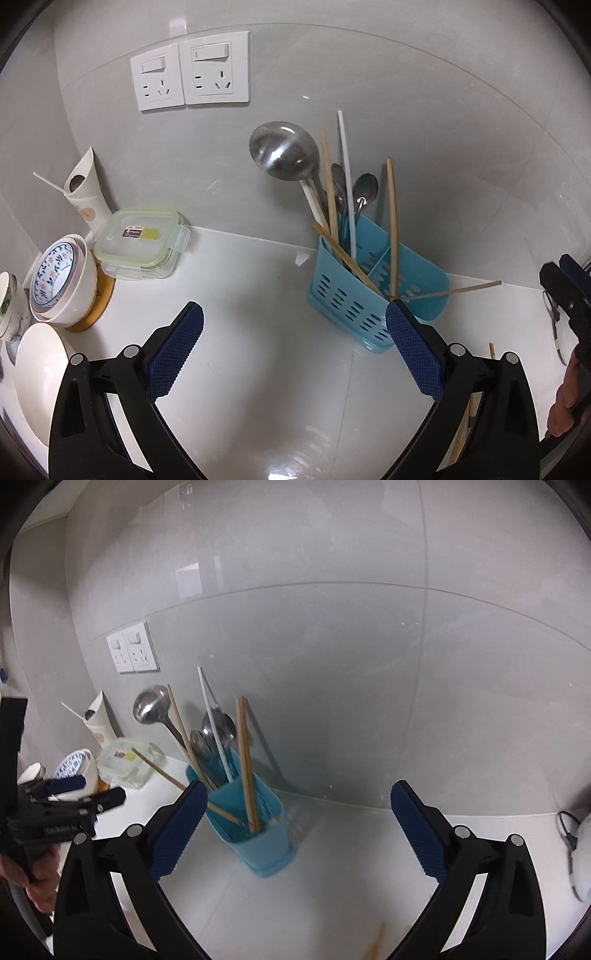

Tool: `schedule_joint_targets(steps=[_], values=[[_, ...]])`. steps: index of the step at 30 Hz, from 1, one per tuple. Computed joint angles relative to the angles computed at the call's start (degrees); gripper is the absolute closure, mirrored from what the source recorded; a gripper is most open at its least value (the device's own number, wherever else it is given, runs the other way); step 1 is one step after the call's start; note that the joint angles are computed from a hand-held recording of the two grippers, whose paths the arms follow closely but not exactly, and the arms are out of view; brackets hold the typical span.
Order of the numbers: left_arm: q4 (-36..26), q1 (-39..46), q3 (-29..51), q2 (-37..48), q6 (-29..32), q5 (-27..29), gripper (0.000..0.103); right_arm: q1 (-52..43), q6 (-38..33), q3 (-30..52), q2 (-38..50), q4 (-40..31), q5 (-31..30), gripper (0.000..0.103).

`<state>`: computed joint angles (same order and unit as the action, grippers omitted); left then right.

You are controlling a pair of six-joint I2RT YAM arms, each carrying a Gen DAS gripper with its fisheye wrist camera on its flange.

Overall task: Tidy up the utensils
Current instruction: 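Move both open tools back over the remaining chopsticks on the counter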

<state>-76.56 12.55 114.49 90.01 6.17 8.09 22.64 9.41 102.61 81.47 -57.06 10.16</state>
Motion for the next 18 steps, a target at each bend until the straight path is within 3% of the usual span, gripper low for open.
schedule_joint_targets(steps=[18], values=[[-2.73, -14.95, -11.69, -11.35, -5.59, -2.71, 0.006, -13.46, -3.26, -14.83, -17.94, -7.43, -2.14, 0.008]])
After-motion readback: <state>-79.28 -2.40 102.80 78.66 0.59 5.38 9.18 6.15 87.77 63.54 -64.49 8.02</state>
